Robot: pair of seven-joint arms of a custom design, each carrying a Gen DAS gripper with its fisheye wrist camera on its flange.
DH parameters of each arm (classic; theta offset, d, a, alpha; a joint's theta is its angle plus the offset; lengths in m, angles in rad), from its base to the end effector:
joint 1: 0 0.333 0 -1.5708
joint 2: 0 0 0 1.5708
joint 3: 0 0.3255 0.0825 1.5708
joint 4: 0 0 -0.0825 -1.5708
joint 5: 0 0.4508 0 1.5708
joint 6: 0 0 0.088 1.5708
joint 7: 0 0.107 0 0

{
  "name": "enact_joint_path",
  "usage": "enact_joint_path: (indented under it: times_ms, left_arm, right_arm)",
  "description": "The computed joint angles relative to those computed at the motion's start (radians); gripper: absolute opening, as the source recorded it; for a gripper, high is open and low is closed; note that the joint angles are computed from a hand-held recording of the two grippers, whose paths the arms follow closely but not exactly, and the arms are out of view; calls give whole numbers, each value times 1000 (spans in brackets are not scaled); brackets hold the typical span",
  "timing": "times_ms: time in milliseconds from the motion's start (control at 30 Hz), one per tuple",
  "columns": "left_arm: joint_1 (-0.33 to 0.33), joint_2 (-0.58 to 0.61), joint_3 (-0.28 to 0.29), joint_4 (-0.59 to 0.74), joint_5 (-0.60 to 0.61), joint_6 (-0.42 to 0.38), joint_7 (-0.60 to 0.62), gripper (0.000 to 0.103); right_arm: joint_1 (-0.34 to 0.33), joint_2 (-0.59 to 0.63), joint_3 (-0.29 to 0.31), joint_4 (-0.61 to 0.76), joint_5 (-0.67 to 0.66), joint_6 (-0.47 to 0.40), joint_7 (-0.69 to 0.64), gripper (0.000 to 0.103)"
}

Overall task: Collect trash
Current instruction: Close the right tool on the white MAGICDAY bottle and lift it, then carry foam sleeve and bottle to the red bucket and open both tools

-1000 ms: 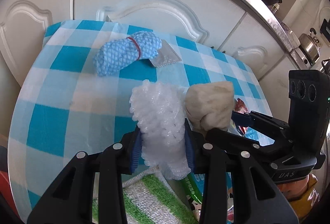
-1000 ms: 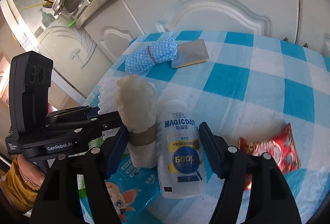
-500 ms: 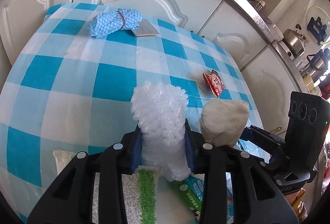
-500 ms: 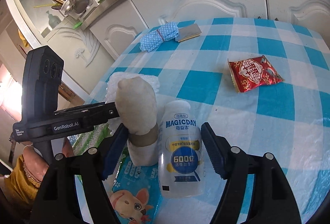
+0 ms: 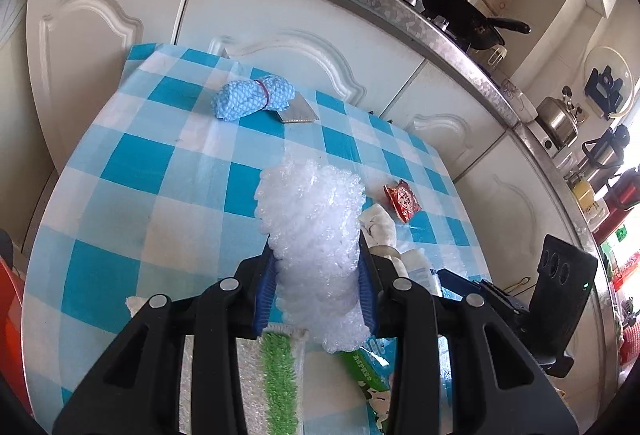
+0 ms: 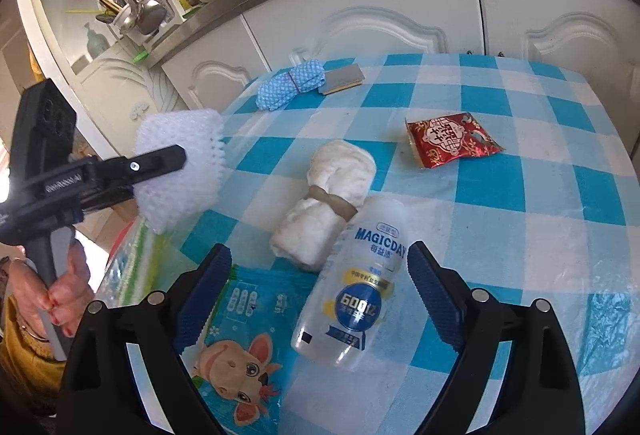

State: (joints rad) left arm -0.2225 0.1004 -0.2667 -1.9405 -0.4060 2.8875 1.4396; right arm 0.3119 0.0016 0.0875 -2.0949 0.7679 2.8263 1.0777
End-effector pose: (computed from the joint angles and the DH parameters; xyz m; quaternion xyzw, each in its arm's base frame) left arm 0.6222 -0.2988 0.5105 -0.6412 0.6389 -0.4206 0.0610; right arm 0.6071 0.2182 0.4702 -0.7199 0.5628 -0.0860 0.3970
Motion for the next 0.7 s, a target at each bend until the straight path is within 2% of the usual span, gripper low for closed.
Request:
enact_joint_path:
  times_ms: [133, 200, 267, 367, 567, 700]
  left_arm:
    - [19, -19, -26, -17, -175, 25, 138, 37]
    - [22, -18, -33, -12, -263, 26, 203, 37]
    - [18, -17, -31, -10, -304, 26, 227, 37]
    - [13, -26, -31, -14, -367, 26, 273, 37]
    - [-9, -97, -4, -87, -437, 52, 311, 37]
    - [-33, -183, 33, -191, -448, 71, 291, 37]
  right_arm:
    - [3, -9, 1, -35, -114, 43, 134, 80]
    - [2, -10, 0, -48, -199, 60, 214, 63]
    - [-2, -8, -4, -52, -273, 51, 287, 58]
    - [-6, -8, -8, -60, -276, 37, 312, 45]
    - [5, -45, -12, -109, -173, 92, 277, 44]
    - [25, -81, -23, -140, -125, 125, 258, 44]
